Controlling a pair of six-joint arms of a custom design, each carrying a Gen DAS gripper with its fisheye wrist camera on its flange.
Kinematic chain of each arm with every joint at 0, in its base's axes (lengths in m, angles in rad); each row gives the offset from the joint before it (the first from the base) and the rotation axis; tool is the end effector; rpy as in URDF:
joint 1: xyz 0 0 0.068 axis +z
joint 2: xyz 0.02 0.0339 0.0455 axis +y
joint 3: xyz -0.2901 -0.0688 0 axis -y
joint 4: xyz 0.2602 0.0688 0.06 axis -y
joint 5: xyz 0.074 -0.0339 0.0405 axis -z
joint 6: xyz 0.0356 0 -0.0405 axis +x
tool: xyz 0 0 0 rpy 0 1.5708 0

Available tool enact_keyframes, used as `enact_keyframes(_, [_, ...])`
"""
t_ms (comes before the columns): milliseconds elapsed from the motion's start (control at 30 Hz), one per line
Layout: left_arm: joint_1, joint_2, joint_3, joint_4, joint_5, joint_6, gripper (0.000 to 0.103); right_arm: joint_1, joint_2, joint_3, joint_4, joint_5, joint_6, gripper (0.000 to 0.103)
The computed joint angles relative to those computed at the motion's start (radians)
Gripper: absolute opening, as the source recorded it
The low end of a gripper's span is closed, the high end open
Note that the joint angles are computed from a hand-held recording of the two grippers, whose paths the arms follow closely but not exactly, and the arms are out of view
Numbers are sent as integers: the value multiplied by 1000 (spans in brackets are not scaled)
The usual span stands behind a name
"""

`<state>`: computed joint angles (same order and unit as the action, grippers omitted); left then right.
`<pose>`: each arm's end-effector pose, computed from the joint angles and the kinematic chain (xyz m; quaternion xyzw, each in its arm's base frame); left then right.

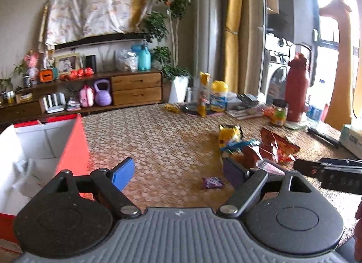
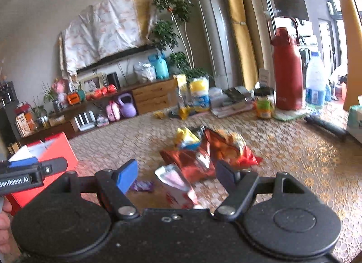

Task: Organize snacks
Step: 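Return both grippers to the snack pile on the table, then grasp the purple candy with the left gripper while the right gripper grasps the white-red pouch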

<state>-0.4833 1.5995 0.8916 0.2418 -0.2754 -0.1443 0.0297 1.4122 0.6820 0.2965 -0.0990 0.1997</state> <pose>0.3248 -0.1595 0.2312 0.0713 0.8433 -0.0493 0.5304 0.3071 0.0126 0.2251 0.0449 0.8409 0.1030 0.5294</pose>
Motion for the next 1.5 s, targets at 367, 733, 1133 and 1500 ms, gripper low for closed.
enact_keyframes(367, [-1,140,61,9,34,18,86,-1,122,15,37,-18,-24,75])
enact_keyframes(733, [23,230,121,-3,75,29,86,38,233,86,39,-18,-85,63])
enact_keyframes(1133, [15,386,277,-45,114,100,86,2,258,54,129,-83,-63,32])
enact_keyframes(1500, [-6,506,433,-120,108,93,86,-81,211,2,148,-179,56,28])
